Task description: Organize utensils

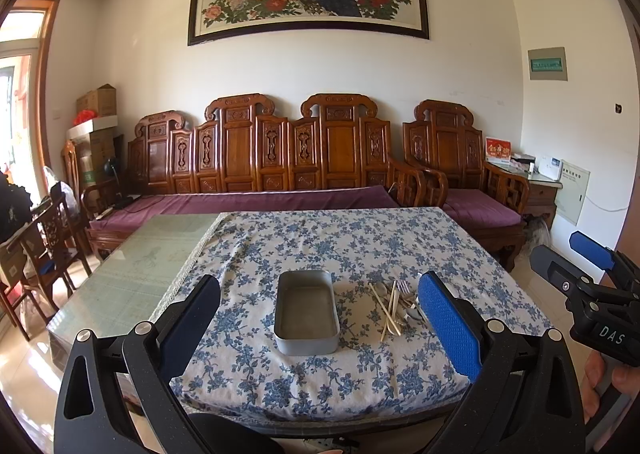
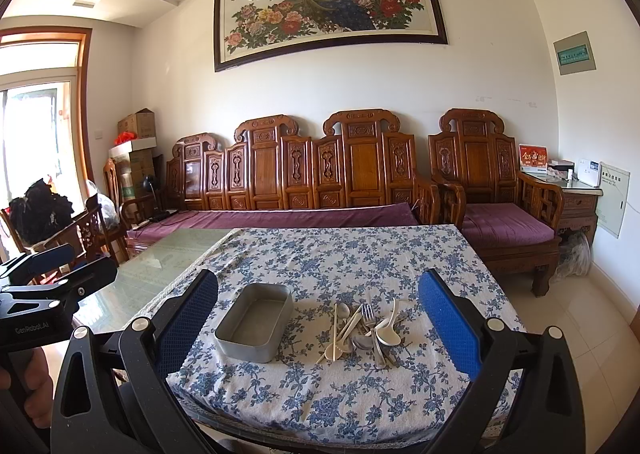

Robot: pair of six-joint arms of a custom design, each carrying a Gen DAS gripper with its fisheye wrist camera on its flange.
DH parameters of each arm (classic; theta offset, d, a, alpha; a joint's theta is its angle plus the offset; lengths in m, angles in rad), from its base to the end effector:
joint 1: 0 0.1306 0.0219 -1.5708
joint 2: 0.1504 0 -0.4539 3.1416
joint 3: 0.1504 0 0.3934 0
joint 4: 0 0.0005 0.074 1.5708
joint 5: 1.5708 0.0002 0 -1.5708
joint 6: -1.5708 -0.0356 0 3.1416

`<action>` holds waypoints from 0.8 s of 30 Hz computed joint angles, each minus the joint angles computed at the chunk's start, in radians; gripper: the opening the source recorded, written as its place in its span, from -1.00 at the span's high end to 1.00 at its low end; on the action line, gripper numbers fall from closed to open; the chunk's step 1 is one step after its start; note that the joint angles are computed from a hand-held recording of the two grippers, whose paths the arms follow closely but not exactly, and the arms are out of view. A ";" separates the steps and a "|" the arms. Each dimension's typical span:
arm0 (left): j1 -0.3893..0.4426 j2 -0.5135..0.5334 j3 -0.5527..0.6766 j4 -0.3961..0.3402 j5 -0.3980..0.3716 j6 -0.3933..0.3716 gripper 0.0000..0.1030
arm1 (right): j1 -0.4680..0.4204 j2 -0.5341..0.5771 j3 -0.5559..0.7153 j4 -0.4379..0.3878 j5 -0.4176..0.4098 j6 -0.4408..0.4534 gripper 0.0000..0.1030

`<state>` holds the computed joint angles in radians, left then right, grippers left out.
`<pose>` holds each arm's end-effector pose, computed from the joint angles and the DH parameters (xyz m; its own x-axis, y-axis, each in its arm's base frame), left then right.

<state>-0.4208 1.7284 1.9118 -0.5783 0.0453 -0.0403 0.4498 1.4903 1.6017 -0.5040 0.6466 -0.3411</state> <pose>0.5900 -0.2664 0.5926 -0.3329 0.1931 -0.9230 0.4600 0.8877 0.0198 0.4950 0.2146 0.5878 -0.2731 0.1646 -0.9478 0.2606 0.9611 0.0918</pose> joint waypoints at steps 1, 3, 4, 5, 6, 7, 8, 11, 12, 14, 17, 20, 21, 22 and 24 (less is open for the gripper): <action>0.000 0.000 0.000 -0.001 0.000 0.000 -0.86 | 0.002 0.000 0.003 -0.005 0.001 -0.002 -0.95; -0.001 0.001 -0.001 -0.004 0.001 -0.002 -0.86 | 0.004 0.004 0.011 -0.013 0.003 -0.006 -0.95; -0.001 0.002 0.000 -0.005 0.002 -0.002 -0.86 | 0.002 0.001 0.009 -0.016 0.000 -0.007 -0.95; -0.002 0.004 0.000 -0.007 0.003 -0.002 -0.86 | 0.000 0.000 0.009 -0.020 -0.002 -0.008 -0.95; -0.001 0.005 -0.003 -0.007 0.006 -0.003 -0.86 | 0.000 0.003 0.012 -0.025 -0.004 -0.011 -0.95; -0.001 0.011 0.004 -0.016 0.007 -0.003 -0.86 | -0.004 0.001 0.008 -0.026 -0.010 -0.012 -0.95; -0.001 0.017 0.008 -0.022 0.007 -0.003 -0.86 | -0.006 0.002 0.008 -0.027 -0.015 -0.013 -0.95; -0.001 0.044 0.033 -0.054 0.020 -0.003 -0.86 | -0.019 0.009 0.003 -0.027 -0.032 -0.009 -0.95; -0.002 0.054 0.043 -0.066 0.024 -0.009 -0.86 | -0.026 0.009 -0.004 -0.022 -0.040 -0.007 -0.95; -0.002 0.074 0.063 -0.088 0.028 -0.018 -0.86 | -0.037 0.014 -0.011 -0.019 -0.051 -0.005 -0.95; -0.002 0.105 0.091 -0.116 0.041 -0.036 -0.86 | -0.057 0.023 -0.022 -0.012 -0.073 -0.006 -0.95; -0.003 0.144 0.134 -0.148 0.055 -0.051 -0.86 | -0.084 0.039 -0.028 -0.011 -0.101 -0.002 -0.86; -0.004 0.157 0.150 -0.162 0.059 -0.055 -0.86 | -0.093 0.046 -0.028 -0.014 -0.112 -0.004 -0.82; -0.004 0.168 0.164 -0.174 0.063 -0.057 -0.86 | -0.104 0.053 -0.029 -0.015 -0.128 -0.006 -0.75; -0.007 0.198 0.202 -0.202 0.072 -0.063 -0.86 | -0.128 0.070 -0.028 -0.020 -0.163 -0.009 -0.67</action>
<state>-0.4282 1.9259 2.1137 -0.7799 0.1173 -0.1037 0.3218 1.5603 1.5741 -0.5238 0.4837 -0.3504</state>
